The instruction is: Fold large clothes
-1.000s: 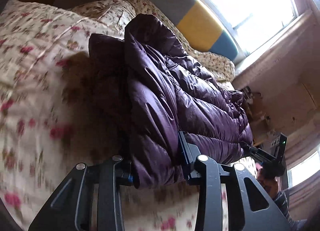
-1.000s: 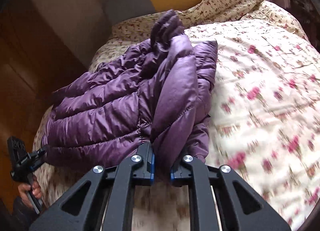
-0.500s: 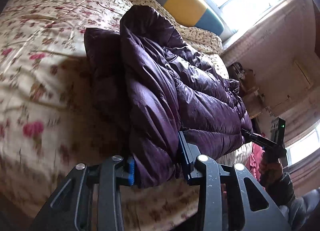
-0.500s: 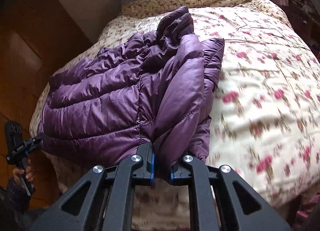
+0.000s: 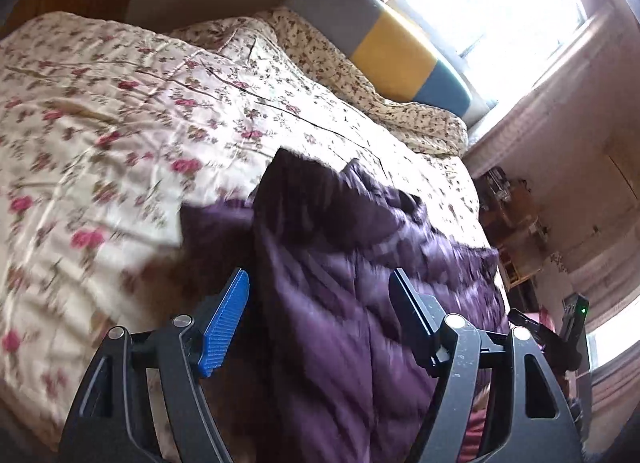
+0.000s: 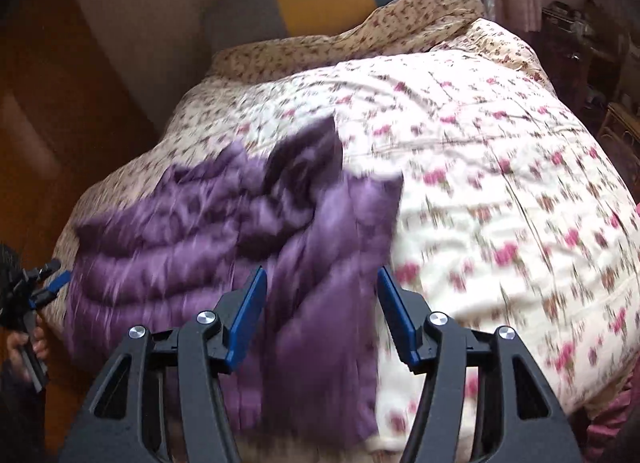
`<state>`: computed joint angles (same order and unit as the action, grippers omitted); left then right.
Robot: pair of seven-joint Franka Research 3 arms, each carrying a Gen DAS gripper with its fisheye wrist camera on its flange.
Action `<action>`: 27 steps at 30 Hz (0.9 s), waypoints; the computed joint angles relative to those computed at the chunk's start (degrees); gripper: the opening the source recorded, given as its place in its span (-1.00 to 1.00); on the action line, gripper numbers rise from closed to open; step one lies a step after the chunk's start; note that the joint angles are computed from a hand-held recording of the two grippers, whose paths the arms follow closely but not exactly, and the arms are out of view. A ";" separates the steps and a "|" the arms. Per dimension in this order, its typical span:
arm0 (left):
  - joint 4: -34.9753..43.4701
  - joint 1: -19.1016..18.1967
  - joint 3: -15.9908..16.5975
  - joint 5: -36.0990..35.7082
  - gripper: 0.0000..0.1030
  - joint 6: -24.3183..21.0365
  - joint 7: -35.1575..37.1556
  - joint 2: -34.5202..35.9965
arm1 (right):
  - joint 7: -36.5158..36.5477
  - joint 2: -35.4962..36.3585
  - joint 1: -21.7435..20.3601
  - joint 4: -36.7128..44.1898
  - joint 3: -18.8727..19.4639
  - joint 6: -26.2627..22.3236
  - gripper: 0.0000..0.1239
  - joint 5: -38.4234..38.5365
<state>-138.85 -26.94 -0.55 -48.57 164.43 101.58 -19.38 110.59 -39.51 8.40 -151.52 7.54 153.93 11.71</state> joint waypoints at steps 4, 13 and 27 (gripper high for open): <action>5.26 2.09 -1.16 1.73 0.34 -0.90 -1.72 5.27 | 2.84 10.63 -3.33 6.75 2.31 3.09 -0.08 -3.04; 9.66 9.06 -7.10 17.06 -0.66 -3.17 -11.33 10.79 | 6.80 17.49 -3.35 11.02 2.83 4.14 -0.84 -10.19; 13.61 15.83 -11.49 51.11 -0.88 0.43 -37.15 14.17 | 28.30 19.07 -18.25 17.03 16.62 8.35 -0.92 -35.02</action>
<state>-125.24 -11.11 -12.04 2.53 164.86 64.43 -5.21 138.89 -20.44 -9.86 -134.49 24.17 162.28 -23.32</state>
